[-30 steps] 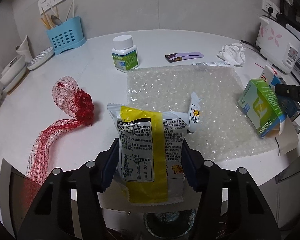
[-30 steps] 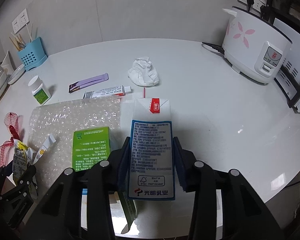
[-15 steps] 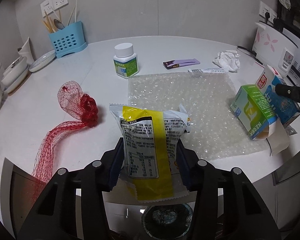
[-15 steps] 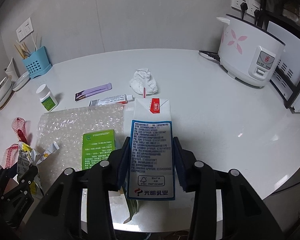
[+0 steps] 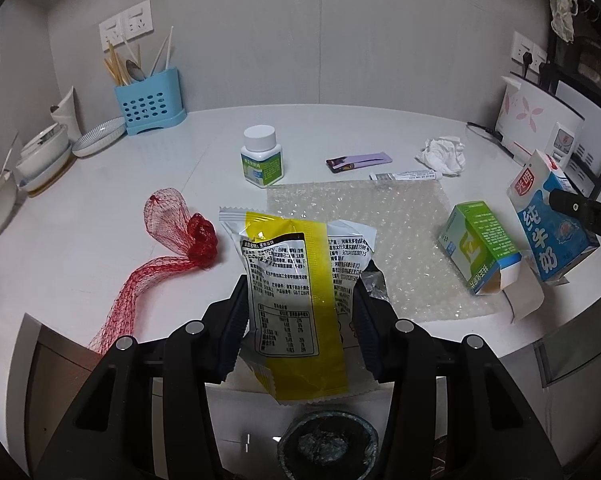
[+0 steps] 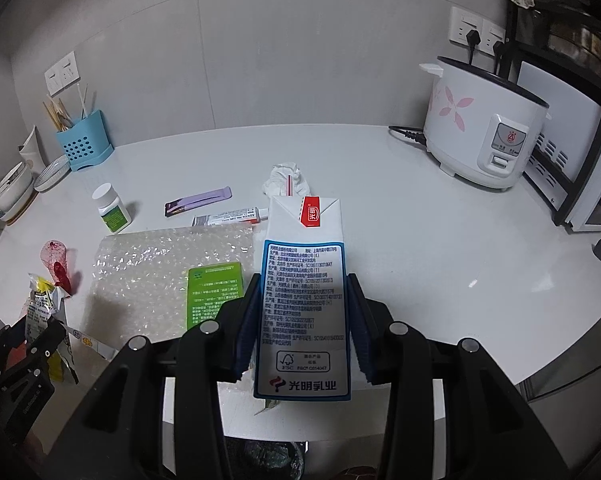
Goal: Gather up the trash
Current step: 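Lift the wrapper and carton and carry both down over the trash bin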
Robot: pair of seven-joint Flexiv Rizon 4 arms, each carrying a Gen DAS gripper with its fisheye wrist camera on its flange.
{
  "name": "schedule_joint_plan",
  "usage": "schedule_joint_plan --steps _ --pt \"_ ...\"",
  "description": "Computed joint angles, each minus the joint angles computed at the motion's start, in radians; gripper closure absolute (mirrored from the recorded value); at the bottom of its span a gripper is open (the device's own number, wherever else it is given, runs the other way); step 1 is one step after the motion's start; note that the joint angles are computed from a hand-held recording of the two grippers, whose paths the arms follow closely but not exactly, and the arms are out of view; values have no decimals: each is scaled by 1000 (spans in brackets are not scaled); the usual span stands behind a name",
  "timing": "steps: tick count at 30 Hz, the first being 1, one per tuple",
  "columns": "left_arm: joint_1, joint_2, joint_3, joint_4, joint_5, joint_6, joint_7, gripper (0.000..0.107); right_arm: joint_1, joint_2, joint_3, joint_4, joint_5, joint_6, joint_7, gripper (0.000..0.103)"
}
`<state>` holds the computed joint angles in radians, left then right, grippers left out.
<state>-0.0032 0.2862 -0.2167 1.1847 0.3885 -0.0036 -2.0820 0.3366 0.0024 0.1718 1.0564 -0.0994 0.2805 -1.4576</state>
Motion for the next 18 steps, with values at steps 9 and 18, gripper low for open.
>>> schedule_joint_plan --steps 9,18 --pt "8 33 -37 -30 19 -12 -18 60 -12 79 7 37 42 30 -8 64" --pt "38 131 -82 7 9 4 -47 60 -33 256 3 184 153 121 -56 64"
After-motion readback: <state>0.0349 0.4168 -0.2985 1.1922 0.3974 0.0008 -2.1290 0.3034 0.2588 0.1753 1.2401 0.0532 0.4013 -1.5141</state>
